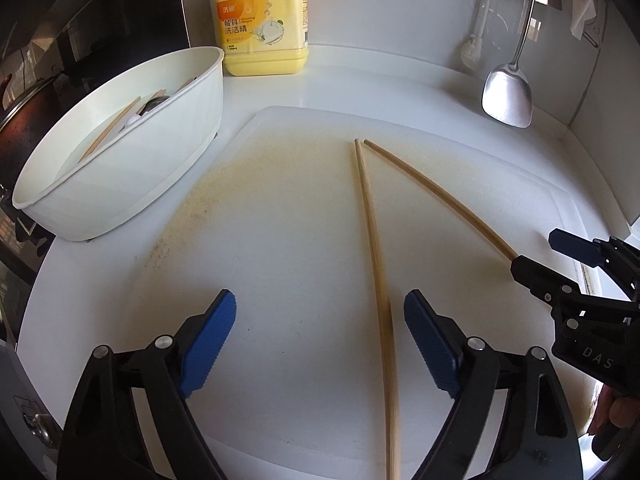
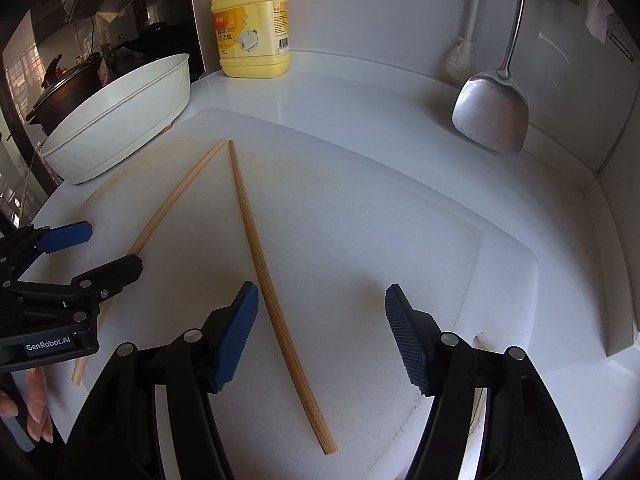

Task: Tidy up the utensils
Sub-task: 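Close the right tool on one chopstick while the left tool grasps the other, then carry both held chopsticks over the water basin with both tools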

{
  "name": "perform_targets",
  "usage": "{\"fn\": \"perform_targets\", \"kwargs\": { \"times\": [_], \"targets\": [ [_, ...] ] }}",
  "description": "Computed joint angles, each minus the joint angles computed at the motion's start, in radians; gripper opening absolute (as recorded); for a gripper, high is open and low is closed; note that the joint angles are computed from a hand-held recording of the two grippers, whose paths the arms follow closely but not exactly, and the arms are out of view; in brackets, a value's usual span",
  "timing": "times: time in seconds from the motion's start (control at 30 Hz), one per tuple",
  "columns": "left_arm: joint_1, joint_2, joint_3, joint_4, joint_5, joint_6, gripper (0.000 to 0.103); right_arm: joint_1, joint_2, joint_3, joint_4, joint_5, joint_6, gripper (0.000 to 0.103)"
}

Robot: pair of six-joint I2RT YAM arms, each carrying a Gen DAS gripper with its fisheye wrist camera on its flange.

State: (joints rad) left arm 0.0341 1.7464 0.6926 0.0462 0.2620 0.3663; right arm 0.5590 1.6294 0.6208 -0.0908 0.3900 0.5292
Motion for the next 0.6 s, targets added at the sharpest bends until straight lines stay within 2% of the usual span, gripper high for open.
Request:
{"fn": "perform_targets", "kwargs": {
  "times": [0.03,0.17,0.23,0.33,0.37,0.43,0.6],
  "targets": [
    [-0.006,-0.006,-0.005,0.002,-0.001,-0.004,0.074,0.001,0.003,0.003,0.004,-0.005,-0.017,0.058],
    [-0.021,-0.029,-0.019,0.005,-0.005,-0.022,0.059,0.008,0.018,0.022,0.014,-0.027,-0.082,0.039],
    [-0.021,-0.043,-0.026,-0.002,0.000,-0.020,0.042,0.017,0.029,0.037,0.009,-0.030,-0.106,0.026],
    [-0.028,-0.052,-0.033,-0.003,0.010,-0.010,0.025,0.055,0.059,0.075,-0.021,-0.002,-0.129,0.010],
    [-0.030,-0.054,-0.038,0.004,0.014,-0.007,0.022,0.071,0.074,0.092,-0.038,0.019,-0.132,0.010],
    [-0.030,-0.054,-0.041,0.003,0.024,-0.002,0.007,0.094,0.101,0.122,-0.066,0.059,-0.139,0.008],
    [-0.019,-0.043,-0.007,-0.051,0.044,0.020,0.007,0.089,0.093,0.120,-0.078,0.052,-0.081,0.007]
  ]
}}
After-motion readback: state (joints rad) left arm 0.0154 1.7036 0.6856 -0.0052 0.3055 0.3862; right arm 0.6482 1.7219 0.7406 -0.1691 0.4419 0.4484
